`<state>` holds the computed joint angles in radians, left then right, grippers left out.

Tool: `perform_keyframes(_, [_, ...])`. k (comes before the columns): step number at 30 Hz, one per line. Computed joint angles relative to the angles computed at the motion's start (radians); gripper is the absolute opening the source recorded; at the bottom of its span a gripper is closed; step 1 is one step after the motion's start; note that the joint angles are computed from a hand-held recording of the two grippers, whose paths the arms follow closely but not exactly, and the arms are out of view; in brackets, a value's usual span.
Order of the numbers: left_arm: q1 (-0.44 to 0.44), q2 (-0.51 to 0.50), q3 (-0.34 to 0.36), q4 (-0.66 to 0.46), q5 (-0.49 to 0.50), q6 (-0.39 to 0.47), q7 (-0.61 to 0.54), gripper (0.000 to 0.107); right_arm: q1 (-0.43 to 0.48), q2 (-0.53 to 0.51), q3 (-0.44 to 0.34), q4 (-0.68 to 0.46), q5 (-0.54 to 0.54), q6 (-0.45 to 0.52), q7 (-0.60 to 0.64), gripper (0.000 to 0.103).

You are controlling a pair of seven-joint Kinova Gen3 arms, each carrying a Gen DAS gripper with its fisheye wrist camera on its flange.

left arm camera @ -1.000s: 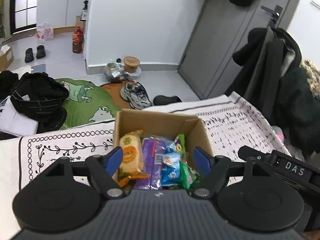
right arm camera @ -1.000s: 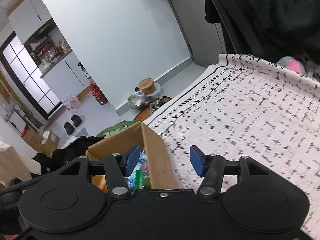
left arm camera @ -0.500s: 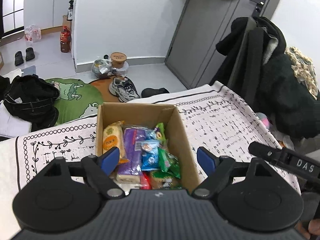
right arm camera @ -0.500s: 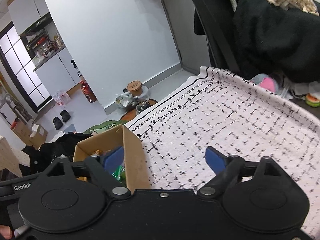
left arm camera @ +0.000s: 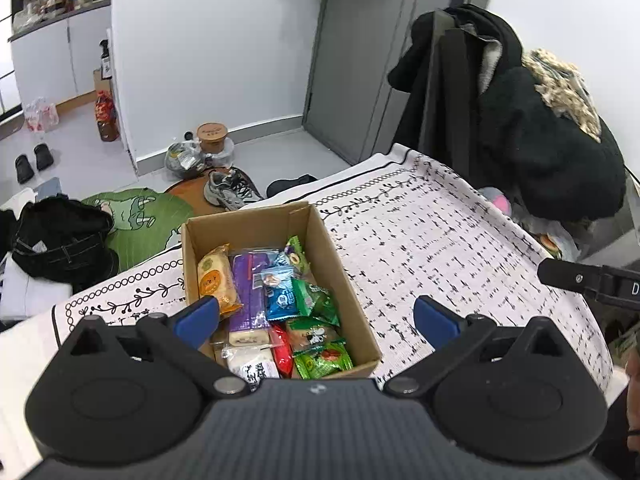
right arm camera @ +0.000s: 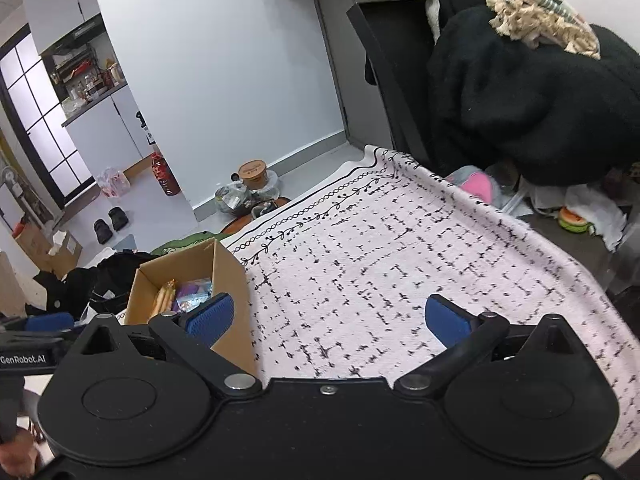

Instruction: Organize snacks

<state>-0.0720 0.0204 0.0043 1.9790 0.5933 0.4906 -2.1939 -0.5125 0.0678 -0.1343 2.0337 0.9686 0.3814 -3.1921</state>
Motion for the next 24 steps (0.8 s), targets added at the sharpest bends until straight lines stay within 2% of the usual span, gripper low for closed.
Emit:
perform_keyframes(6, [0.015, -0.051, -0.011, 0.015, -0.063, 0.023, 0.054, 0.103, 0.038, -0.067, -0.024, 0.042, -0.04, -0.024, 0.035, 0.103])
perform_keyframes(13, [0.037, -0.138, -0.049, 0.044, -0.1, 0.062, 0.067, 0.103, 0.096, -0.142, -0.101, 0.093, -0.043, -0.027, 0.034, 0.103])
perform_keyframes(20, [0.064, -0.223, -0.055, 0.078, -0.19, 0.078, 0.16, 0.103, 0.161, -0.215, -0.164, 0.133, -0.133, -0.042, 0.094, 0.103])
perform_keyframes(24, [0.079, -0.255, -0.056, 0.09, -0.239, 0.086, 0.215, 0.103, 0.168, -0.254, -0.172, 0.143, -0.227, -0.027, 0.203, 0.103])
